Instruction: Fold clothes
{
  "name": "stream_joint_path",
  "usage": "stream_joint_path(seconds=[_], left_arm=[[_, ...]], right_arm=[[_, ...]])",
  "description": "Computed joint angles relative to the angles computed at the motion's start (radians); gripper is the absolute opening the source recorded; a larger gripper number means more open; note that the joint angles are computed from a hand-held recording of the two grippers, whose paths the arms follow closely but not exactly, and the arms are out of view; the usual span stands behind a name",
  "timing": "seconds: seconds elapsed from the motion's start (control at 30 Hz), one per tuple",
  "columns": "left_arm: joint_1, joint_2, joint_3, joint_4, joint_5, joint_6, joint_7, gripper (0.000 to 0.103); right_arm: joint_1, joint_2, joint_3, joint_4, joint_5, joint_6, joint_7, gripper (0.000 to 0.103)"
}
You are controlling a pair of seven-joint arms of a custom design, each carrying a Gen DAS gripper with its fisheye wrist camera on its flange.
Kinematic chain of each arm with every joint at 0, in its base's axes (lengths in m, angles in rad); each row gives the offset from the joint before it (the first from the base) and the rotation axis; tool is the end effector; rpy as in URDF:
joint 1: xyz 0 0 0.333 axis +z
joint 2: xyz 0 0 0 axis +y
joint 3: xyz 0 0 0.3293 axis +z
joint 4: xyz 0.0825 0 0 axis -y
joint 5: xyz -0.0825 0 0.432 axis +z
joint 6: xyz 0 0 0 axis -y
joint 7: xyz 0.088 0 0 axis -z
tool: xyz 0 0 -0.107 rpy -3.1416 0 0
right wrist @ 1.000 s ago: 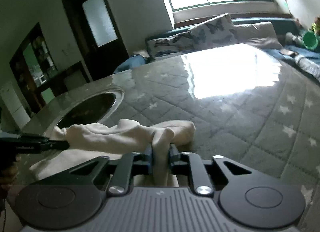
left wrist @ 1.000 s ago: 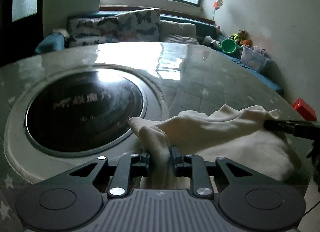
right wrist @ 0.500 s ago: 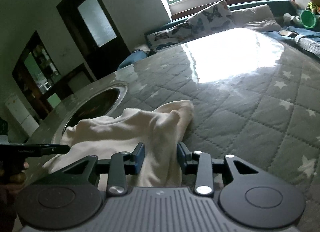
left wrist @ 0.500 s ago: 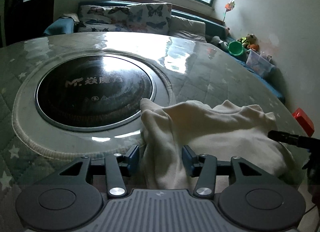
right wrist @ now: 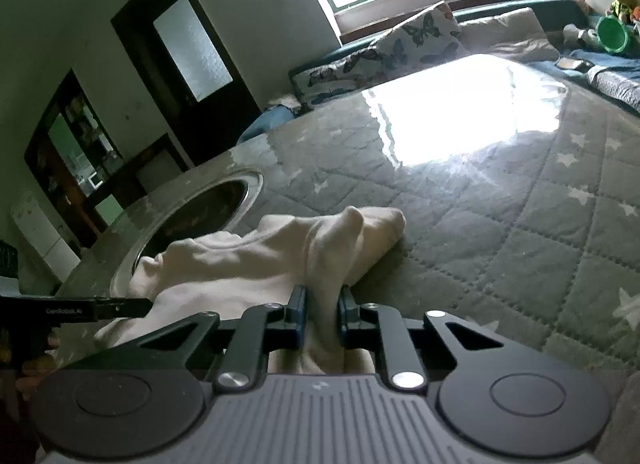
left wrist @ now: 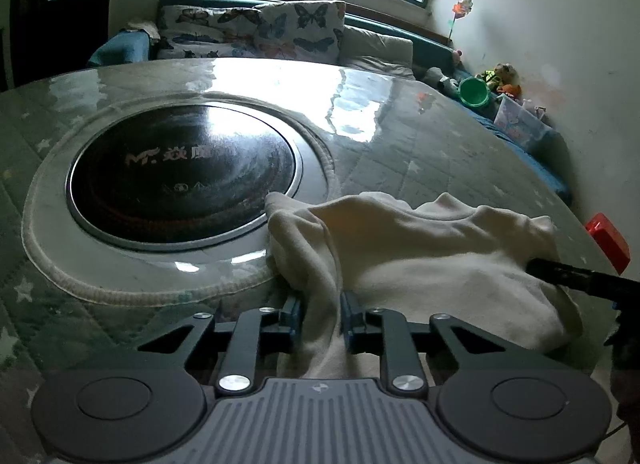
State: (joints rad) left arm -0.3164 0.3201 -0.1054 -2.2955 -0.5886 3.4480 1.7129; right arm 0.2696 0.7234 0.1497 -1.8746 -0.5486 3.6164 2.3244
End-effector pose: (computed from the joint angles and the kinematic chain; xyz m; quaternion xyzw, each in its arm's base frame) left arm 0.5664 -0.1823 0.2696 -0.6816 0.6219 -0.3332 0.1940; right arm 0.6165 0.3319 0.2183 -0.6773 0.5529 -0.0739 0.4798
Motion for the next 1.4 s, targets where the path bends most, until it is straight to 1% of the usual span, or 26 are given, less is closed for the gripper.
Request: stream_joint_path(seconds=[0.07,0.1,0.13,0.37,0.5,0.7,0.77,0.87,0.9,1.03,1.13,1.23,1.37,1.4], left_arm=[[-0.065,-0.002,0.053,0.010,-0.047,-0.001,0.047,0.020],[-0.081,-0.002,0.064,0.015,-0.060,0.003,0.067,0.020],[-0.086,-0.003,0.067,0.018,-0.066,0.007,0.082,0.020],[-0.060,0.013,0.040,0.078,-0.051,0.007,0.140,0.020],[-0.094,0.045,0.071,0.144,-0.058,-0.019,0.183,0.019],[-0.175,0.114,0.150,0.260,-0.052,-0.073,0.203,0.019],[-0.215,0.139,0.192,0.298,-0.043,-0.092,0.195,0.019],[-0.257,0.181,0.242,0.361,-0.013,-0.123,0.163,0.019],[-0.270,0.197,0.259,0.384,-0.003,-0.135,0.149,0.019],[-0.272,0.258,0.269,0.475,0.056,-0.166,0.099,0.019],[-0.256,0.303,0.253,0.544,0.104,-0.180,0.068,0.019],[-0.248,0.350,0.244,0.611,0.147,-0.195,0.032,0.019],[-0.246,0.413,0.245,0.697,0.199,-0.234,-0.022,0.020],[-0.243,0.425,0.244,0.715,0.210,-0.253,-0.036,0.023]], right_arm=[[0.012,-0.008,-0.012,-0.006,0.014,0.012,-0.012,0.014],[0.012,-0.010,-0.013,-0.006,0.014,0.014,-0.015,0.014],[0.014,-0.013,-0.015,-0.007,0.016,0.015,-0.019,0.014],[0.040,-0.033,-0.044,-0.002,0.058,0.007,-0.066,0.013],[0.062,-0.047,-0.072,0.004,0.102,0.005,-0.111,0.013],[0.087,-0.056,-0.112,0.030,0.176,-0.025,-0.182,0.013],[0.100,-0.055,-0.129,0.040,0.205,-0.035,-0.210,0.013],[0.134,-0.056,-0.169,0.054,0.265,-0.052,-0.262,0.013],[0.149,-0.056,-0.186,0.057,0.290,-0.058,-0.281,0.013],[0.221,-0.058,-0.268,0.066,0.412,-0.079,-0.360,0.013],[0.295,-0.054,-0.348,0.072,0.523,-0.098,-0.424,0.013],[0.378,-0.036,-0.441,0.084,0.642,-0.118,-0.485,0.013],[0.465,0.005,-0.545,0.108,0.763,-0.161,-0.527,0.014],[0.479,0.017,-0.564,0.114,0.780,-0.178,-0.528,0.014]])
